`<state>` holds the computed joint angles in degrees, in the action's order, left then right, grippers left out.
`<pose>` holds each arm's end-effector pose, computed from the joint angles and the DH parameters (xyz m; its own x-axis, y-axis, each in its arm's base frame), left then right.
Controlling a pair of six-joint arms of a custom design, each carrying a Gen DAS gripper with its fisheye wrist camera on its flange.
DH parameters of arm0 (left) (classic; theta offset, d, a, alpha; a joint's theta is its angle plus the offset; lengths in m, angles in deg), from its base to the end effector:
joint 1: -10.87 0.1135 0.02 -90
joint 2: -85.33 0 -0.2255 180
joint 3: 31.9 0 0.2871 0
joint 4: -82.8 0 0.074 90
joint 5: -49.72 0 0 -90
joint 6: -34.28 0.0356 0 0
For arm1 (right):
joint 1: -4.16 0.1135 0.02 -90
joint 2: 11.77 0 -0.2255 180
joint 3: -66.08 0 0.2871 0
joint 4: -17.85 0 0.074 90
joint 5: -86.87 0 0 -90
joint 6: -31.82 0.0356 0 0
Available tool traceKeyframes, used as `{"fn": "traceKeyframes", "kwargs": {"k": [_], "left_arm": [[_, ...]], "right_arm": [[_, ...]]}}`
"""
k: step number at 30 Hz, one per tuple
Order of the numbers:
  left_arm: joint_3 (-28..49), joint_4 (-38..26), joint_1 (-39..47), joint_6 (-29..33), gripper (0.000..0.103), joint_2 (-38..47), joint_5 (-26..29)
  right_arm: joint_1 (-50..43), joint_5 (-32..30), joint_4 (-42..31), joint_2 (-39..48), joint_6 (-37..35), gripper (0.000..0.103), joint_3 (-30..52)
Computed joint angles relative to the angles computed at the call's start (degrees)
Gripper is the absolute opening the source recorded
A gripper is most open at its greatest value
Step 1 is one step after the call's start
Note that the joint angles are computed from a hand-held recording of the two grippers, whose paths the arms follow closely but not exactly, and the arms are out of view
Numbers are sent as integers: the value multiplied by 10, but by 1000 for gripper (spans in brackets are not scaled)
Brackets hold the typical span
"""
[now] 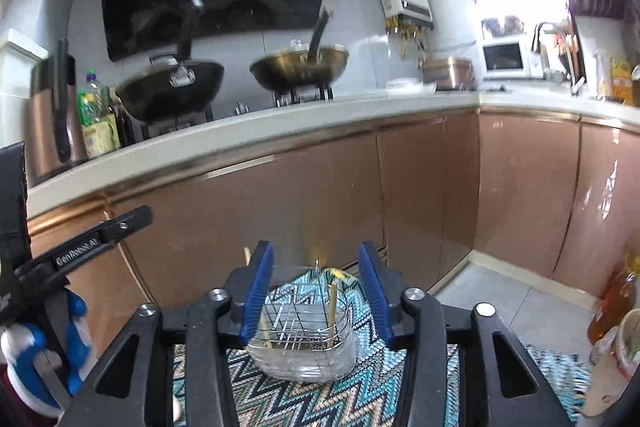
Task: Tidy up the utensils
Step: 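Lift the chopsticks over the clear holder and open both tools to drop them, then raise both open tools away from the holder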
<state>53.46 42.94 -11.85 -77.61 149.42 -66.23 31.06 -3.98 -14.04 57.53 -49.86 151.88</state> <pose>0.2730 -0.0974 0.3867 -0.2597 -0.2547 -0.9315 -0.1424 0.9641 -0.2239 0.2862 0.1458 0.3769 -0.3015 0.0093 -0.9534 -0.4260 0.8933 0.1434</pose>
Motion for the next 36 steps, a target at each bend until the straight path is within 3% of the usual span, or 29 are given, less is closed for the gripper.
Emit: {"fn": "traceKeyframes", "kwargs": {"k": [5,8,10,11,18,24,26,28,30,33,36], "left_arm": [[3,-97,-19,3,48,-117,-39],[12,-146,-47,-3,51,-166,-73],[23,-181,-69,-15,51,-190,-93],[27,-199,-79,-22,51,-202,-101],[80,-329,-231,-86,52,-240,-225],[156,-508,-417,-251,52,-212,-354],[165,-551,-444,-294,52,-208,-360],[174,-599,-471,-346,52,-201,-361],[161,-606,-470,-359,52,-211,-333],[111,-562,-408,-323,52,-250,-240],[42,-494,-261,-241,51,-292,-71]], "right_arm": [[38,59,-53,-103,10,76,-10],[89,127,-84,-170,7,86,-20],[129,171,-98,-202,0,101,-20],[147,188,-106,-219,-5,103,-23],[357,382,-138,-297,-44,103,-13],[515,529,-182,-300,-28,103,20],[535,553,-225,-285,6,103,43],[540,558,-272,-267,50,103,63],[512,524,-317,-250,93,103,81],[456,447,-359,-237,137,103,84],[384,354,-383,-222,161,101,76]]}}
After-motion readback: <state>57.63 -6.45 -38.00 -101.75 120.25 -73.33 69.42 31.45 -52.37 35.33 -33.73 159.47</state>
